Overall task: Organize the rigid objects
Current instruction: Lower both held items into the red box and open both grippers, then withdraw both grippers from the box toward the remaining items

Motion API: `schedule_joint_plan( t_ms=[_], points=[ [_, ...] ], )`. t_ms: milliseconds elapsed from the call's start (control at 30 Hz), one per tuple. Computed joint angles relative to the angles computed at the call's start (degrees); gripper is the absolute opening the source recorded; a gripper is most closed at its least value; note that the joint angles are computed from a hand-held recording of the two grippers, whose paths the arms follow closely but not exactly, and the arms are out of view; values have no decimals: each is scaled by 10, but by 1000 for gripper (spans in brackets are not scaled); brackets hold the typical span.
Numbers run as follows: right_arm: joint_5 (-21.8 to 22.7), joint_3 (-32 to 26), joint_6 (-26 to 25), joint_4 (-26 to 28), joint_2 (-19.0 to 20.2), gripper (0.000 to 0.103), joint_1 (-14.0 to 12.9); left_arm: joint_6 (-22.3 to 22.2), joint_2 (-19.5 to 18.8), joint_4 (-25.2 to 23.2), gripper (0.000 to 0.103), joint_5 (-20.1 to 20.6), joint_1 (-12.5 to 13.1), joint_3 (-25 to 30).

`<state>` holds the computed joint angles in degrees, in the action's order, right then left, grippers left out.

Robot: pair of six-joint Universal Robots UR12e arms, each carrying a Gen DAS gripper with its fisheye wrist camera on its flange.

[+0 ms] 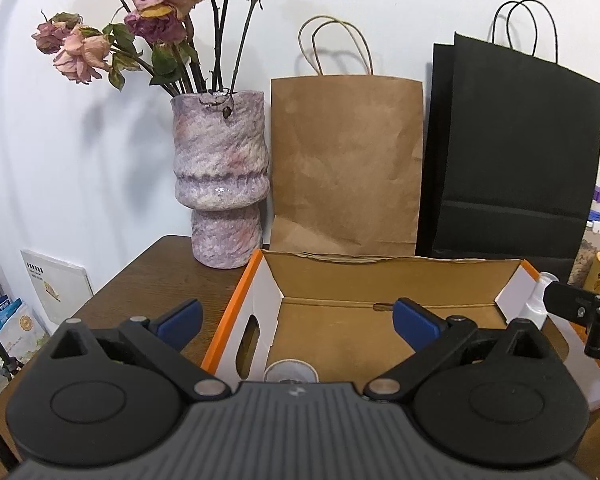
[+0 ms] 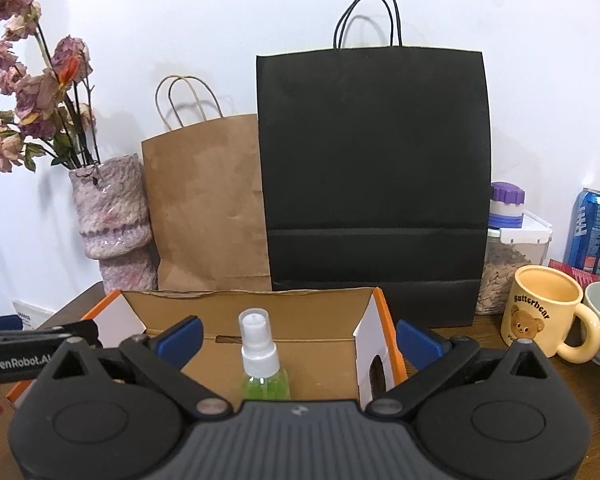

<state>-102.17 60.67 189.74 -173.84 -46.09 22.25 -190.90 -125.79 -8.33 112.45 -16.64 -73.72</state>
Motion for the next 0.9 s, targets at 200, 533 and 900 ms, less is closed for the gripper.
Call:
schedule_joint_plan(
  t_ms=[200,533,900],
  points=[
    [-3,32,-8,-20,-19,103,1,-3,19,15,103,-4,1,-29],
    [-9,94,-33,-49,-54,103,7,-17,52,49,103,-13,2,-81],
    [-26,178,-58,-95,-100,103,15,-12,94,96,103,-31,-1,-147]
  ],
)
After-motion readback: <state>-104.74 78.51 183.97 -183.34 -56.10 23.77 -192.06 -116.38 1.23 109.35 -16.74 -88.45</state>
